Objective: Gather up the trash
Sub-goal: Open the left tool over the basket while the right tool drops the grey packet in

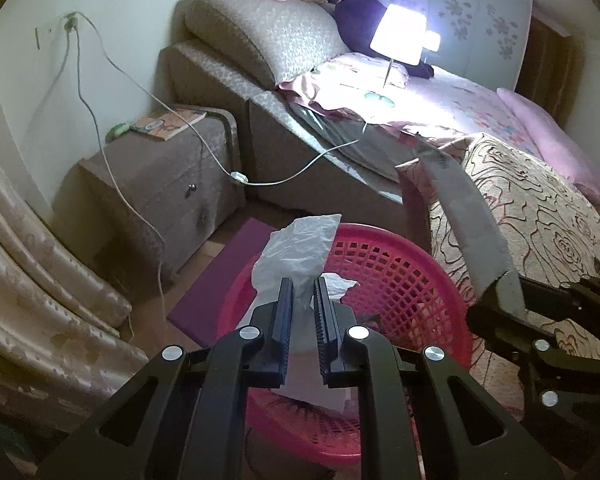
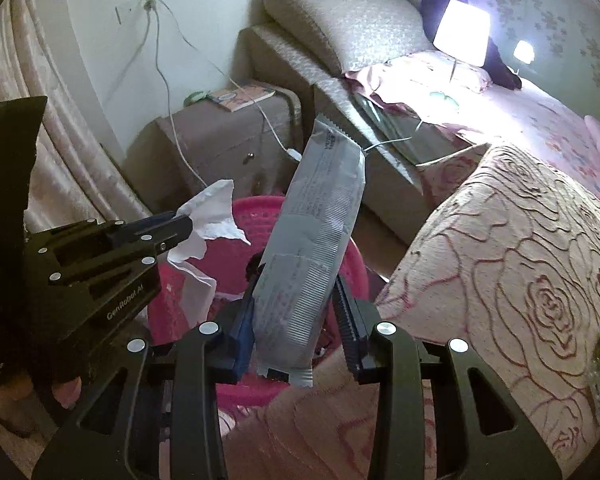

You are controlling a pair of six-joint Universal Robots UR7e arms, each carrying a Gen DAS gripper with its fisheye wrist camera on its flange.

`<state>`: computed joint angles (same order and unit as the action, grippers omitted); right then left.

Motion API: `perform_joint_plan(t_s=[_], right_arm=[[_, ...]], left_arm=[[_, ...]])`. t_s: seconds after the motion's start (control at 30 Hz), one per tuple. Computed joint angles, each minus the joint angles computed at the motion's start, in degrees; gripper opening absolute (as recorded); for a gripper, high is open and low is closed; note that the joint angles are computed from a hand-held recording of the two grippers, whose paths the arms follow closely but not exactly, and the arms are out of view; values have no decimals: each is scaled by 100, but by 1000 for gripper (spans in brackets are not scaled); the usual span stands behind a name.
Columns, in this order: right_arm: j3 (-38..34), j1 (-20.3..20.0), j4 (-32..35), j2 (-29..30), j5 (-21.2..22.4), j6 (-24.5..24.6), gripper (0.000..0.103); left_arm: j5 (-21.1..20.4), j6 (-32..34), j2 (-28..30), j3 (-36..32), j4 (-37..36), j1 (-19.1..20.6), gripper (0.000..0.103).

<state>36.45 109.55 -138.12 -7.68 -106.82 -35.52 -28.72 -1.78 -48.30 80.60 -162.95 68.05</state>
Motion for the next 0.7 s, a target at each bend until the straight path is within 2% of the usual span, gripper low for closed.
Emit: perform_joint_plan(t_s=[0.13,0.2,0.27,0.4,0.5,0.7], right_arm=[[-228,-5,128,170,-63,36,36],[-324,-10,174,243,-97,63,36],[-372,-19,196,286,-121,84,36],[-524,-39,306,376,-140,182,44],[-379,-54,226,295,-73,180,48],[56,-69,-70,60,-3,146,49]], left_arm=[[-91,-122,-31,10,114,71,14],[-163,-161,-49,18,104,96,32],[-182,-98,-49,45,-48,107,45],[-149,-61,-49,57,-178,108,60],[-128,-168,-60,51,-116,130,62],[-61,-176,-67,47,-131,123,65]])
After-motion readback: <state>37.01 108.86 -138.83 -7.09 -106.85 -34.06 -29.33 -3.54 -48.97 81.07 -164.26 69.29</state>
